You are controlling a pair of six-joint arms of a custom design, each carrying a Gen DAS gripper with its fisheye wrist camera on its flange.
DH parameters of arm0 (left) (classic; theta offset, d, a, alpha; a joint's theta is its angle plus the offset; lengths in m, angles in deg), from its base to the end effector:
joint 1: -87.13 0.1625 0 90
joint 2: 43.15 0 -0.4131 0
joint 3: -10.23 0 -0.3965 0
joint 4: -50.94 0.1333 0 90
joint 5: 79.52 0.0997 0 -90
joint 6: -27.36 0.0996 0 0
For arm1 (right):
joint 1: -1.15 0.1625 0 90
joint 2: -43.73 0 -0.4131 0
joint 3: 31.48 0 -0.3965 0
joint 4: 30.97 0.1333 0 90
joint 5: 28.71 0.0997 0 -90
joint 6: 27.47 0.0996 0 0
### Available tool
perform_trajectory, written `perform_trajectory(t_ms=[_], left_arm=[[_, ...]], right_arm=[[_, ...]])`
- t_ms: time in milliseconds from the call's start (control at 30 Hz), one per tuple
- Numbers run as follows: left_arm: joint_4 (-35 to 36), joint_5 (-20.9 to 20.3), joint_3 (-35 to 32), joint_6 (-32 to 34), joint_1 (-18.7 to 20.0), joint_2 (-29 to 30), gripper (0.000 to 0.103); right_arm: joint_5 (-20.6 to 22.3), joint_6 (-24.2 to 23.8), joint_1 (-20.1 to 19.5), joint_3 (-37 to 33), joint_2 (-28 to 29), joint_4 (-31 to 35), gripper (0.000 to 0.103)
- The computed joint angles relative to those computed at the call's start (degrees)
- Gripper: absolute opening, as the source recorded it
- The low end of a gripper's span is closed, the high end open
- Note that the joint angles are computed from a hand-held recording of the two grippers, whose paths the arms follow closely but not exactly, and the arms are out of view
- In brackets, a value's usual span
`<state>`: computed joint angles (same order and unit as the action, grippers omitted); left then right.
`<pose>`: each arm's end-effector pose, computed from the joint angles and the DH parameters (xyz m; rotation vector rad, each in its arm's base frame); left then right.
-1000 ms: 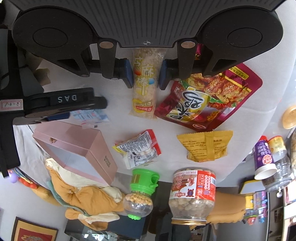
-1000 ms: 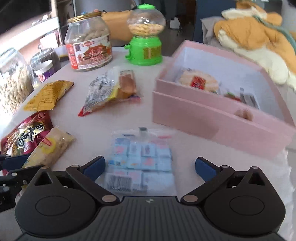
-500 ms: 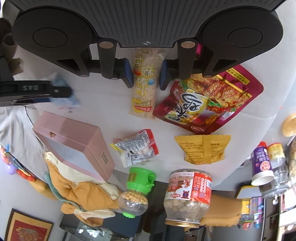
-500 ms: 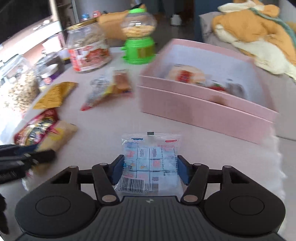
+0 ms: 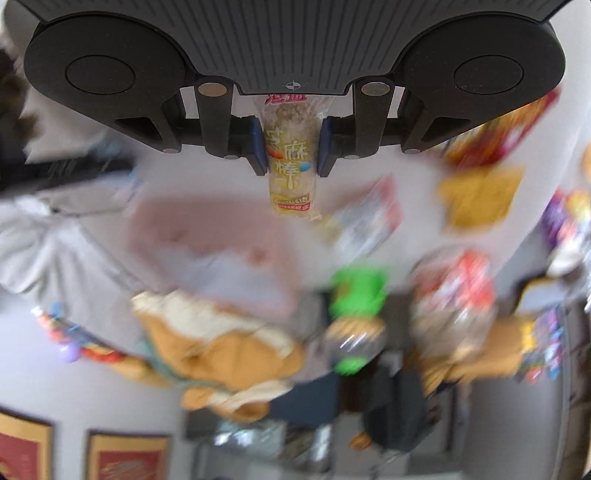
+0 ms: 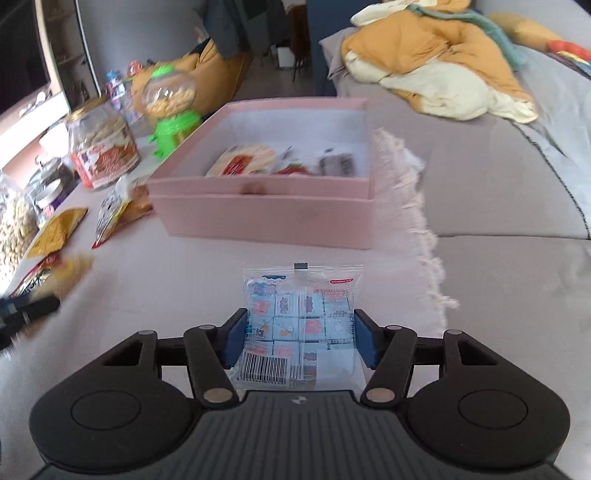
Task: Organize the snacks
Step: 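Grasp the blue packet with the right tool while the left tool carries the stick bag, then drop both held packets into the pink box, opening both tools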
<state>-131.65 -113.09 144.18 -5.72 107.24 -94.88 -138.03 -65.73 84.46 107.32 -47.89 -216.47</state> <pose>-0.3177 -0.3467 0.0577 0.6505 2.3269 -1.1495 0.0537 -0.4033 0.2966 0.4751 -2.3522 0.8361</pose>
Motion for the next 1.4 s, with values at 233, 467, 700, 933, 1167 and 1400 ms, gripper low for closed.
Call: perform_trajectory(t_ms=[233,467,700,933,1167,1400], left_arm=[[-20.15,-8.72,-20.78,23.88,8.95,14.08,0.034],[-16.85,-10.1,-28.33,13.9,15.74,18.53,0.032],[-15.06,-5.72,-13.52,6.99,11.25,8.67,0.032],[-2.14,-7.5,-4.11,-1.41,10.32,-1.36,0.032],[-2.4,6.31,4.66,-10.86,8.21,-8.88,0.032],[10.49,15.17,6.81,-24.22,11.84,-16.99,0.032]], right_arm=[[5.46,-3.25,-3.18,2.4,-3.68,-0.16,0.06],[6.02,-2.14,-3.95,3.18,-4.82,0.97,0.06],[5.47,0.35,-3.33,-0.8,-3.38,2.88,0.06],[5.81,1.61,5.69,-15.18,7.98,-0.96,0.073],[-3.24,-1.04,10.63,-20.02,17.61,-3.04,0.083],[-3.04,-1.09,13.69,-15.35,19.47,-0.61,0.083]])
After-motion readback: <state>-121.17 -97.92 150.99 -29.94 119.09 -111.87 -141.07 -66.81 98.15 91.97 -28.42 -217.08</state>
